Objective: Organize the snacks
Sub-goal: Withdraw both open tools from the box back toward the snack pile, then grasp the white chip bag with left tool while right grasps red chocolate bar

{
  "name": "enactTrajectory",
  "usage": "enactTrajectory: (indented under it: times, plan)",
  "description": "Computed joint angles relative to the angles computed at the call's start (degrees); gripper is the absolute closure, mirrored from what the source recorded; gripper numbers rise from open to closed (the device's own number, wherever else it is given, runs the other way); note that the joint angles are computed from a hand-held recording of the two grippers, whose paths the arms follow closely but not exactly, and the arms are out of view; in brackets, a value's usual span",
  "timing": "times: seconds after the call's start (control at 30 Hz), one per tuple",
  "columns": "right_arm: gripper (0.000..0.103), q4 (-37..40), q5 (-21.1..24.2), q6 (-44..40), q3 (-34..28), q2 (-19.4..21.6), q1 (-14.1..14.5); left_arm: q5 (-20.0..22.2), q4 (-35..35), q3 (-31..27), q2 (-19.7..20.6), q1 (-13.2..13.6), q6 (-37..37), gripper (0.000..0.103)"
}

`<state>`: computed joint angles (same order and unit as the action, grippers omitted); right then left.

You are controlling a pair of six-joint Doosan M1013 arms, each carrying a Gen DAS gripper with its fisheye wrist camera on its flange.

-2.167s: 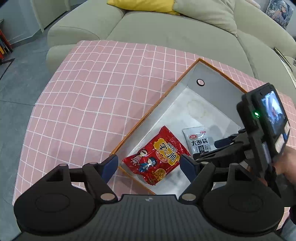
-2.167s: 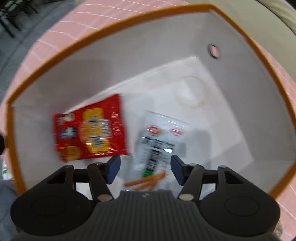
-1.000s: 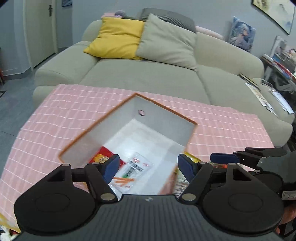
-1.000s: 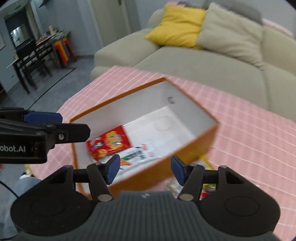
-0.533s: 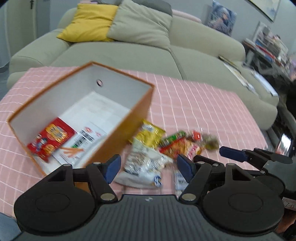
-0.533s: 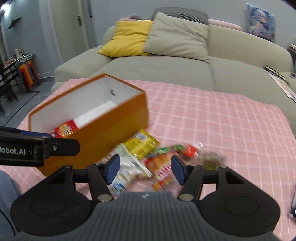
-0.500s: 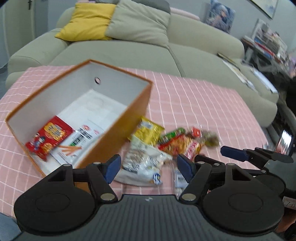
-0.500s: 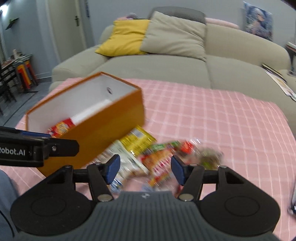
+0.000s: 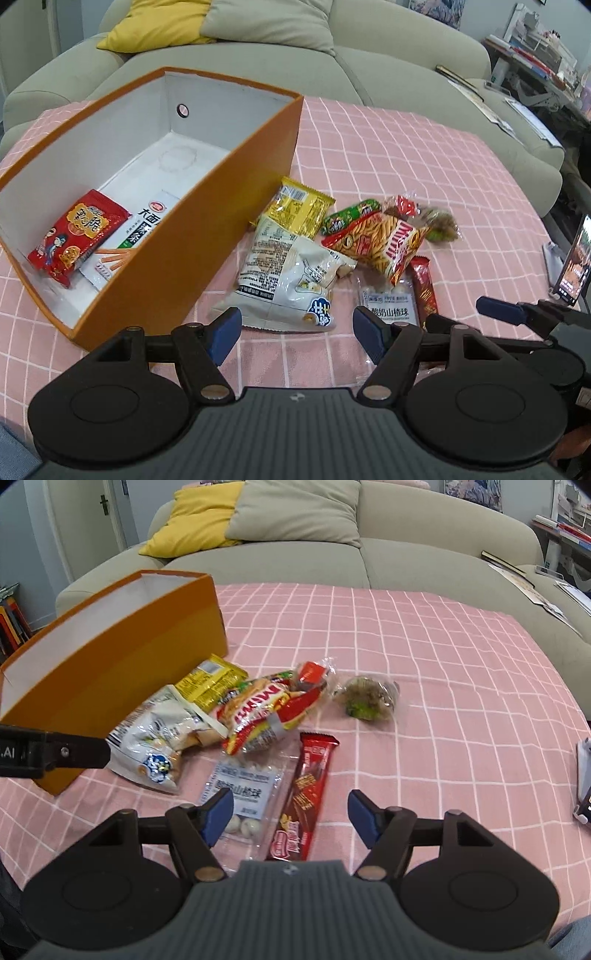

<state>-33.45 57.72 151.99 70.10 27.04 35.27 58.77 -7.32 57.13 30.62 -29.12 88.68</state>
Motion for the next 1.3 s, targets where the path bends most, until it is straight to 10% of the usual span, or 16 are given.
enactTrajectory:
  times: [0.67,1.3]
  plan:
    - [0.043,3.65,0.42,-3.61,-1.55,1.91,-2.36,0.29,9.39,-4.43,4.05,-2.58,4.06,0.019]
    - [0.075,13.77,-0.22,-5.56,-2.62,2.59,-5.02,9.26,11.14,-13.21,10.55,-3.23,6.18,0.01]
